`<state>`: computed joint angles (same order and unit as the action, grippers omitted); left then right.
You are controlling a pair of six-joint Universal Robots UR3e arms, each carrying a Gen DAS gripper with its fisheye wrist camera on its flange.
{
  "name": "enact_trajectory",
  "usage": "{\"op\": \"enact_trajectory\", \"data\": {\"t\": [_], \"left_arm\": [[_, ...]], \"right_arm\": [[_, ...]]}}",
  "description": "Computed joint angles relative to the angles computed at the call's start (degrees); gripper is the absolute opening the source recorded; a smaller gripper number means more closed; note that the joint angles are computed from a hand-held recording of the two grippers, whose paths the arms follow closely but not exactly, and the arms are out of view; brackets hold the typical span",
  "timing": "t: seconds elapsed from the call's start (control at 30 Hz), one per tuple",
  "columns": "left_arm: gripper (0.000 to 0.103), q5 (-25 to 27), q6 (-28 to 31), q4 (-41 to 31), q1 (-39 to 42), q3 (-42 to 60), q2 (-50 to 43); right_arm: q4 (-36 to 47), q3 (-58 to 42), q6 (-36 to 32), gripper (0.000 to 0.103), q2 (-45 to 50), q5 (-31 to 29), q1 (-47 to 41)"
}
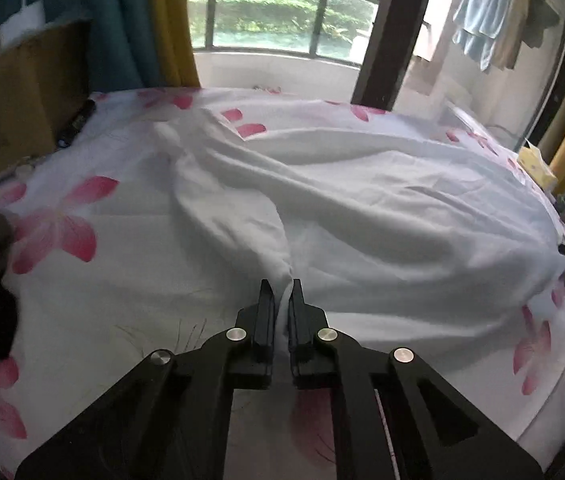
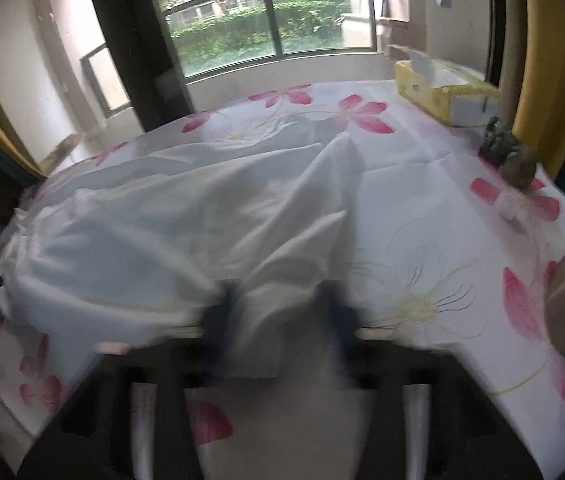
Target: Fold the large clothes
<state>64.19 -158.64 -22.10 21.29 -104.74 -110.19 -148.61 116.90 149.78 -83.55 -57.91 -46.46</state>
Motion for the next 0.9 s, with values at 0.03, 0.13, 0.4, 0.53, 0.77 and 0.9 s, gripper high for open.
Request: {"op": "enact_trajectory", "data": {"t": [0.03,0.13,0.4,0.53,0.77,0.9], "left_arm": [[0.006,-0.34,0.39,0.54,0.24,-1.01,0.85],[0.006,-1.76,0.81,1.33,1.27,-3.67,3.50],[0.005,-4.47,2.24,-1.42,3.98,-8.05,10.04],[0.005,-5.68,3.20,-2.06,4.89,-11.07,12.99],[0.005,-8.05,6.11,-5.09,7.77,-16.27,18.51],[0.005,-9.34,7.93,-7.48,9.45,-19.23,21.87]], "right_arm": [[0.41,0.44,-0.47,0.013,-0.31,0.59,0.00],[-0.92,2.46,-1.12,0.009,-2.03,0.89,-0.02],[2.89,7.64,-5.94,0.008,-10.68,4.97,-5.08],[4.55,9.74,-7.71,0.008,-14.36,5.65,-6.77],[8.16,12.69,-10.76,0.008,-19.93,6.85,-10.49],[11.23,14.20,-13.28,0.007,-23.34,7.36,-12.81]]}}
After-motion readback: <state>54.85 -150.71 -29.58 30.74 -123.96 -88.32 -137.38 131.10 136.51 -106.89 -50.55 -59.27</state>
